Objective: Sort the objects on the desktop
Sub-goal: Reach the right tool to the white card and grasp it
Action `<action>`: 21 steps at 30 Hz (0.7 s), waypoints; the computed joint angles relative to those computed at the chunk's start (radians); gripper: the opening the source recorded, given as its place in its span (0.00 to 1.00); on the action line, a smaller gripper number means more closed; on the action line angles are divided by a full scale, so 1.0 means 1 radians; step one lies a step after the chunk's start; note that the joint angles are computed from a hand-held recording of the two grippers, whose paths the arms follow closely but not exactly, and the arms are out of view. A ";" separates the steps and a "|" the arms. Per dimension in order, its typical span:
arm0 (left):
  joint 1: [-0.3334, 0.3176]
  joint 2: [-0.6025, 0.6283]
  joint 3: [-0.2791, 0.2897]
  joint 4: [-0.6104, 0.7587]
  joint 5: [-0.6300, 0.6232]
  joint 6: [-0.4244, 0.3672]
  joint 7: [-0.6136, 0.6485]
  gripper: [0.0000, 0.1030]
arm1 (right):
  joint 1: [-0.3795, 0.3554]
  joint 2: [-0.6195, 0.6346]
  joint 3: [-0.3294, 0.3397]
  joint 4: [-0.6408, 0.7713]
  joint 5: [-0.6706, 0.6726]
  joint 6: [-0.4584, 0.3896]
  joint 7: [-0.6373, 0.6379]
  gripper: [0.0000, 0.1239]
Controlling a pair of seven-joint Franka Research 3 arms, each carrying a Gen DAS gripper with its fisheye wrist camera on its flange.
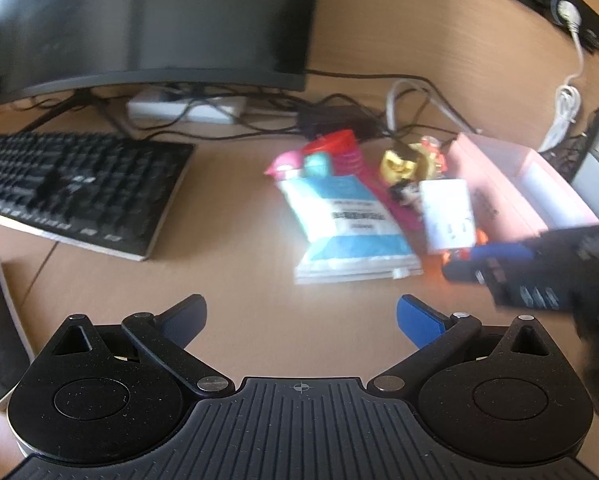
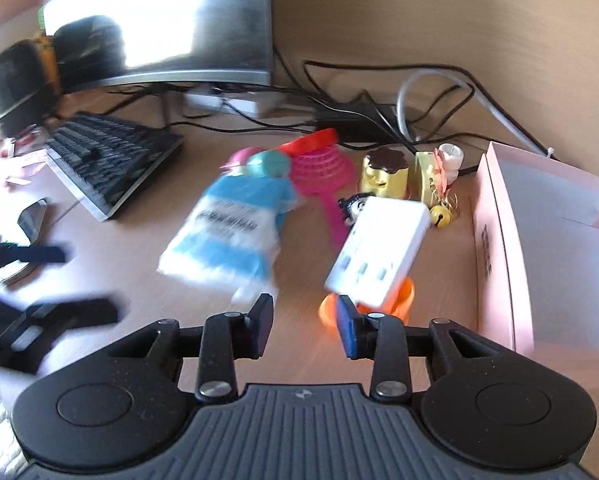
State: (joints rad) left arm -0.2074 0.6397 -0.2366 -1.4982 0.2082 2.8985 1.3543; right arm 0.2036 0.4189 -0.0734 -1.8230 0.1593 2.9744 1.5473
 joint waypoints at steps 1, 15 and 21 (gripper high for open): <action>0.000 0.008 -0.007 0.010 -0.001 -0.001 0.008 1.00 | 0.029 -0.025 -0.033 -0.037 -0.024 0.015 0.026 0.34; -0.038 -0.073 0.037 -0.087 0.051 -0.019 -0.035 1.00 | 0.123 0.277 -0.237 0.387 -0.270 -0.183 0.466 0.47; -0.018 -0.089 0.025 -0.125 0.046 -0.027 -0.046 1.00 | 0.073 0.155 -0.151 0.248 -0.242 -0.054 0.409 0.38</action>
State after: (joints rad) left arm -0.2252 0.5507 -0.2115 -1.6236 0.2541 2.8713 1.3082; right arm 0.2764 0.5737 -0.2247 -1.5753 -0.0826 2.9206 1.9559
